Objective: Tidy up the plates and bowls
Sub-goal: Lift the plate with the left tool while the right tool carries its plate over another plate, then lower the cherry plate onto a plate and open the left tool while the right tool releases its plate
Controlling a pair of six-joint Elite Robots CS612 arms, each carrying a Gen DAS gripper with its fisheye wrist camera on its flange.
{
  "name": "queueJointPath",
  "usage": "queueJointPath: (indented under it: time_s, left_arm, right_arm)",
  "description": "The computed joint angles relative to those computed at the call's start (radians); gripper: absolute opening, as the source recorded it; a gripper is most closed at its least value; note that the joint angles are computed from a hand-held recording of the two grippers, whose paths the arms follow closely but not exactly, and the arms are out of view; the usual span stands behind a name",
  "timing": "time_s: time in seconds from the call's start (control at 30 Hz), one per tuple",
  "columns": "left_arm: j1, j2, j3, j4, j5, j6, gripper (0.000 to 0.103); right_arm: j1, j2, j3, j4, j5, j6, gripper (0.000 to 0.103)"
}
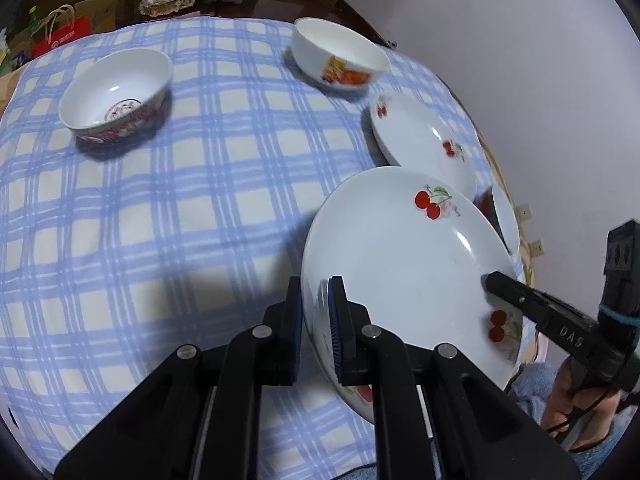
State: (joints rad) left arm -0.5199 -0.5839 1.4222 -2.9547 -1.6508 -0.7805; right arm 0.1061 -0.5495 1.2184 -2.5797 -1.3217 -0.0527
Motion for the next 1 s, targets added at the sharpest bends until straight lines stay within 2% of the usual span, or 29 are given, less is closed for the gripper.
queueJointPath:
  time_s: [0.47,0.83,1.0]
  left_arm:
    - [-0.031,0.012,-0.016,0.053,-0.024,0.041,0.012]
    - [-0.037,0.029,-0.048,0.107,-0.022,0.074,0.012]
    - [-0.046,0.032,-0.056,0.133,0.020,0.074,0.011]
  right_arm:
    - [-0.020,-0.036,0.077,-0.022,-0.056,0.018,0.010]
    - [-0.021,-0.021,0.071,-0.010,-0.092,0.039,0.011]
    - [-0.021,-0.009,0.063,-0.015,-0.102,0.042,0.011]
